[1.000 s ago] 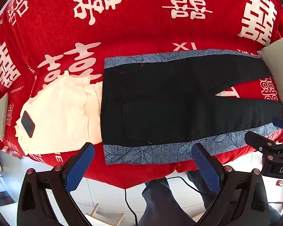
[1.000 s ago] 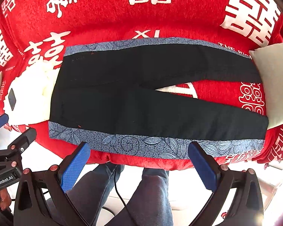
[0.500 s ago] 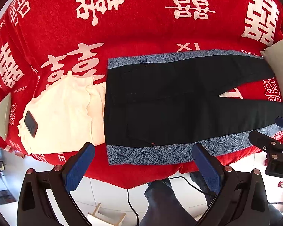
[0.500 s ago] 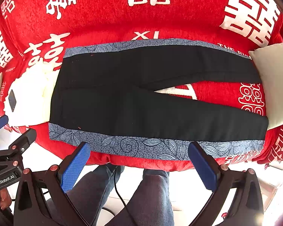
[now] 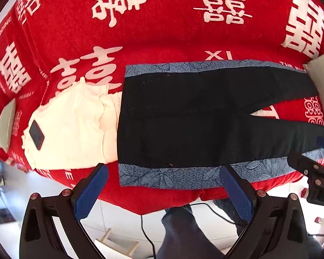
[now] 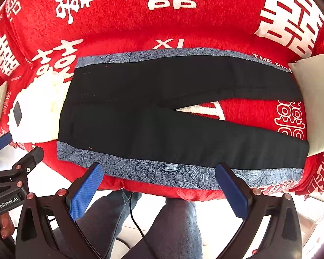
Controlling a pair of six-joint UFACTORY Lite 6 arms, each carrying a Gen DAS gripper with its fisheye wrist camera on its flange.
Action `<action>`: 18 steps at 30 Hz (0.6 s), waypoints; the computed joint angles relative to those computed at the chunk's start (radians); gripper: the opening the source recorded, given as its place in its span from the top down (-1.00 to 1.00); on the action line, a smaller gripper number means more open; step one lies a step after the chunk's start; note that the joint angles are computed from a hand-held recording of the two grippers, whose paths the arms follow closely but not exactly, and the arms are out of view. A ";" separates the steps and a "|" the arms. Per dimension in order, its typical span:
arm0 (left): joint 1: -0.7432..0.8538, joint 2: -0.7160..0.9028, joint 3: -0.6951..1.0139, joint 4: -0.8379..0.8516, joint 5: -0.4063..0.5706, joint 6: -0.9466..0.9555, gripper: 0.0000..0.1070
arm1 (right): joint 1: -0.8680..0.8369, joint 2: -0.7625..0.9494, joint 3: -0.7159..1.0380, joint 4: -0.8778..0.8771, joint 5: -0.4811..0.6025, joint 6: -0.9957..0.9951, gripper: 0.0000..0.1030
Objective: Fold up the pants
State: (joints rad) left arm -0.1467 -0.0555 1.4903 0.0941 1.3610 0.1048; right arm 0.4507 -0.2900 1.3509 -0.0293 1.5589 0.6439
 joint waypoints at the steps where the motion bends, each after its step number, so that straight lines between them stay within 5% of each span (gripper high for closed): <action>1: -0.006 0.003 0.003 -0.001 0.005 -0.018 -0.93 | -0.018 -0.006 -0.006 0.009 0.001 -0.023 -1.00; 12: -0.105 -0.014 -0.071 0.037 -0.018 -0.259 -0.93 | -0.191 -0.074 -0.144 0.045 -0.023 -0.265 -1.00; 18: -0.048 -0.031 -0.179 -0.033 -0.104 -0.187 -0.93 | -0.183 -0.133 -0.296 0.047 -0.090 -0.213 -1.00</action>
State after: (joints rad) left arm -0.1942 -0.0861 1.3115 0.0607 1.2571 -0.0820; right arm 0.2682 -0.4233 1.0545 0.0174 1.4689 0.4311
